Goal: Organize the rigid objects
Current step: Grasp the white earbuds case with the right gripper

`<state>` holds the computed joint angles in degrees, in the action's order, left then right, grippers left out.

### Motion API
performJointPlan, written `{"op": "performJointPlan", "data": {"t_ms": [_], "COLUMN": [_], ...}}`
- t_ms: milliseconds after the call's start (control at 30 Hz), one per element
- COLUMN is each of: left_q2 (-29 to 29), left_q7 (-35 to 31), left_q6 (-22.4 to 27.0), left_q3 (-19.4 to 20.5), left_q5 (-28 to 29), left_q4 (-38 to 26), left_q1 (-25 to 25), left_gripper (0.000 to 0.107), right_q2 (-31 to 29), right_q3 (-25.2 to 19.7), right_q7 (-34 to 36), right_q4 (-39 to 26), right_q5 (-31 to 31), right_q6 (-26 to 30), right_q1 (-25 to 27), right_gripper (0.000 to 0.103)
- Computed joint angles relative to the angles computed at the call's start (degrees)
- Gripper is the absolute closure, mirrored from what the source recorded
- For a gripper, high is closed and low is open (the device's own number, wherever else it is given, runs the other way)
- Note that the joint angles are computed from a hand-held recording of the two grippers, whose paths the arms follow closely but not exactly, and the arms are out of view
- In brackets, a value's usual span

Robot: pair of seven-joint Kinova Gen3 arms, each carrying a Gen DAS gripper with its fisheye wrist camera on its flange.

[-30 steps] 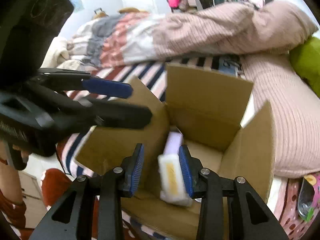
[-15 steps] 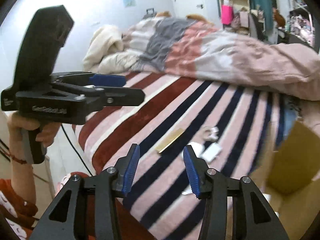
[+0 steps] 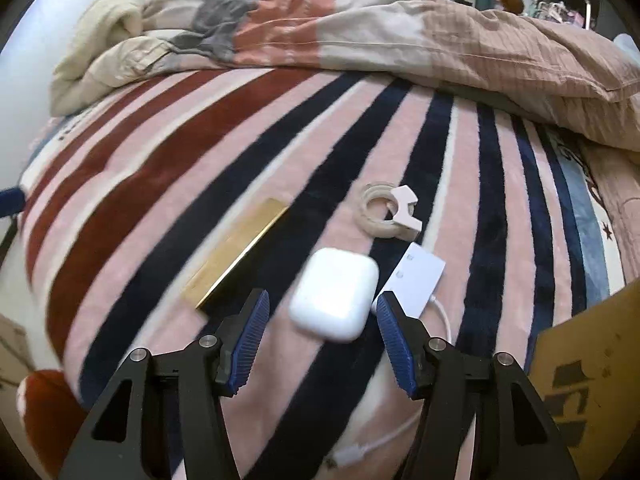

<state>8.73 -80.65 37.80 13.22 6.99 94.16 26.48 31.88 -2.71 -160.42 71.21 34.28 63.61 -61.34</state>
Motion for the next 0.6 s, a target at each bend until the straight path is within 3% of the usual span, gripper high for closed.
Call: {"op": "performJointPlan", "data": {"t_ms": [33,67,133,333,433,600], "left_q2": [0.1,0.0,0.0,0.7,1.1,1.5], "left_q7": [-0.1,-0.1,-0.2,-0.1,0.7,1.5], "left_q6": [0.1,0.1,0.2,0.9,1.6,2.6], "left_q3": [0.0,0.0,0.1,0.5,0.5,0.4], "left_q5": [0.2,0.2,0.4,-0.3,-1.5,-2.5], "left_q4": [-0.1,-0.1,-0.4,-2.1,-2.9,-3.6], "left_q1": [-0.1,-0.1,0.0,1.2,2.2,3.0], "left_gripper": [0.036,0.036,0.036,0.036,0.036,0.036], "right_q2": [0.5,0.8,0.7,-4.2,-5.0,-4.4], "right_q3": [0.4,0.5,0.0,-4.6,-4.7,-3.1], "right_q7": [0.0,0.4,1.6,7.4,8.1,3.6], "right_q4": [-0.4,-0.8,-1.2,4.5,5.7,6.2], "right_q5": [0.7,1.2,1.3,-4.8,-7.0,-6.6], "right_q6": [0.8,1.6,2.1,-7.4,-8.3,-8.7], "right_q1": [-0.5,-0.9,-1.1,2.7,2.1,0.8], "right_gripper": [0.051,0.06,0.062,0.062,0.062,0.048]}}
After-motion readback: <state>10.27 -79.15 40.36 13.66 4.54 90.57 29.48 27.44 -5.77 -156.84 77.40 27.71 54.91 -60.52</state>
